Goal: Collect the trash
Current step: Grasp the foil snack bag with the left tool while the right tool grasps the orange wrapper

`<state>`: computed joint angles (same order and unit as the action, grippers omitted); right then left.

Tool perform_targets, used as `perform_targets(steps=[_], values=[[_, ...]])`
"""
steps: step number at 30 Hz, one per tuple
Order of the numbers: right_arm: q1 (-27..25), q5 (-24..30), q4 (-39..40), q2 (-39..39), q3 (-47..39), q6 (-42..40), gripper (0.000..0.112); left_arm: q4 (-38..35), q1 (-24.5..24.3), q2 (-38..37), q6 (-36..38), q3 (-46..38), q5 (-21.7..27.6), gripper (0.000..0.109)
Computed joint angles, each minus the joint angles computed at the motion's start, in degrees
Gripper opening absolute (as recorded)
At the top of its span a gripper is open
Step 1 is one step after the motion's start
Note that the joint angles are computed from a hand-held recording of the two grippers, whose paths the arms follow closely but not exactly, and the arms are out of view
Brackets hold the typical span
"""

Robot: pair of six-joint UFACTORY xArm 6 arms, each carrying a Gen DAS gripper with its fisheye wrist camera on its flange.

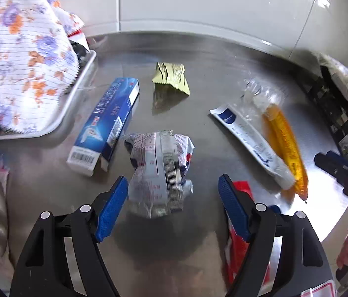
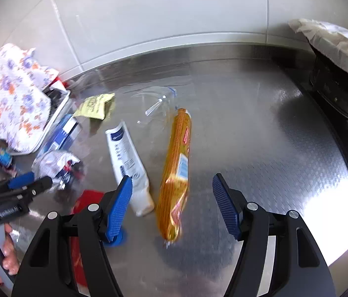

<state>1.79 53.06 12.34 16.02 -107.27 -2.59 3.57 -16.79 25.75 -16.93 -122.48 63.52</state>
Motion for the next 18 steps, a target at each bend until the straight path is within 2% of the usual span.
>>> perform_targets(steps=[8,9,15,18], values=[[0.5,4.3,-3.1,9.2,-10.6,4.9,0.070,-2.5,1.3,8.9,2.4,-10.7,5.7,0.077],[0.7,4.8,-3.5,10.3,-11.8,5.1,0.070,-1.8,1.1,8.6,2.5,-9.9,4.8,0.077],[1.3,7.7,-5.0,16.0,-18.5,5.9,0.070,1.8,-0.1,13.0,3.8,-16.8,7.2,0.079],[1.4,5.8,-5.6,15.9,-17.7,6.2,0.067,3.8,-0.7,14.4,3.4,-18.8,8.0,0.079]])
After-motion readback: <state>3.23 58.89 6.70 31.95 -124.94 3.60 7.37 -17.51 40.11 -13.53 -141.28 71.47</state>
